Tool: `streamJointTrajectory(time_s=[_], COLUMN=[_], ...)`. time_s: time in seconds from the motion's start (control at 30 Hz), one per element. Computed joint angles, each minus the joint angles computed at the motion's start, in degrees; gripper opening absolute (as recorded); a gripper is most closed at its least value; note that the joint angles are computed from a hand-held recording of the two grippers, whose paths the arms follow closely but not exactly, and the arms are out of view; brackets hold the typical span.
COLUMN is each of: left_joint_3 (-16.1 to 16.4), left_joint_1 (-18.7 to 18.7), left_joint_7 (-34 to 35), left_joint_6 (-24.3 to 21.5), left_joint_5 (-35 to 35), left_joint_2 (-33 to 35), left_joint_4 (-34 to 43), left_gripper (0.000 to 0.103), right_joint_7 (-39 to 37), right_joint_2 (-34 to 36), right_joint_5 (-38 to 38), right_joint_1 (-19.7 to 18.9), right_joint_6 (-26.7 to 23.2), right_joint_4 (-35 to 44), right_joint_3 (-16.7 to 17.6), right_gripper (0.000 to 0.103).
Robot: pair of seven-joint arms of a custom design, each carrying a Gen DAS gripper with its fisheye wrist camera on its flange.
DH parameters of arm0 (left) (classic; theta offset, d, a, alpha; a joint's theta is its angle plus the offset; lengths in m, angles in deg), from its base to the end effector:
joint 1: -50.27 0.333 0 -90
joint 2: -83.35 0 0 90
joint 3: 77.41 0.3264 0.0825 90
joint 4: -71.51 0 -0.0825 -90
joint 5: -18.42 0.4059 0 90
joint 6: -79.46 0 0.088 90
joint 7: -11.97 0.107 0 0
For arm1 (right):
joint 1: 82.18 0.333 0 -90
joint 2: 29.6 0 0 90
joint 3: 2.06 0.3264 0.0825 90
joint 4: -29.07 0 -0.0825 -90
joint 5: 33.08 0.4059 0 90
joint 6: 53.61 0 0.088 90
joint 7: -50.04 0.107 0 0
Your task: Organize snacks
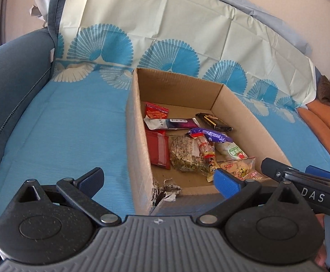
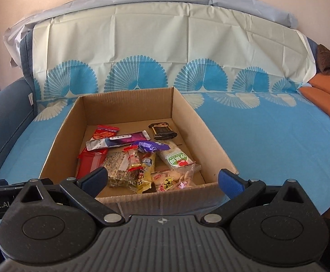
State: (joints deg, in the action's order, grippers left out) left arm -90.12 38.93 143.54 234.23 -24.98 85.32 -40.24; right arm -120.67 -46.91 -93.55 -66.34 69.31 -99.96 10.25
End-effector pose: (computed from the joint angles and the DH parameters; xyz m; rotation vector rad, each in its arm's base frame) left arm 0.5866 -0.2344 0.5376 -1.2885 2.3441 -1.2052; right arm 0.4592 0.2127 0.5261 -1.0139 2.2050 -1.1778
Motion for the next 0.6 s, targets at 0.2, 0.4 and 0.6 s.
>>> streamJointTrajectory(time_s=[0.2,0.4,0.6], left_joint_3=[-0.1,-0.2,-0.2], left_joint_1=[-0.2,-0.4,-0.5], left_joint_7=[-0.2,0.0,1.1], left_joint_6=[0.8,1.7,2.2], left_joint_5=[0.0,-0.2,-1.1], left_joint_2=[-0.2,-0.3,-0.4], left_joint_4=[0.0,-0.2,-0.4], left_gripper=[0.103,0.103,0.103], right_joint_7=[-1.4,-1.8,-1.7], right_joint_2=[0.9,1.6,1.4], right_joint_5=[-0.1,-0.2,-0.2], right_joint_1=[0.0,0.3,0.3], right_joint_6=[0.0,-0.1,0.0], right_joint_4=[0.6,1.2,1.0], right_joint_3=[-0.1,-0.5,-0.6], right_gripper=[0.102,0.102,0.102])
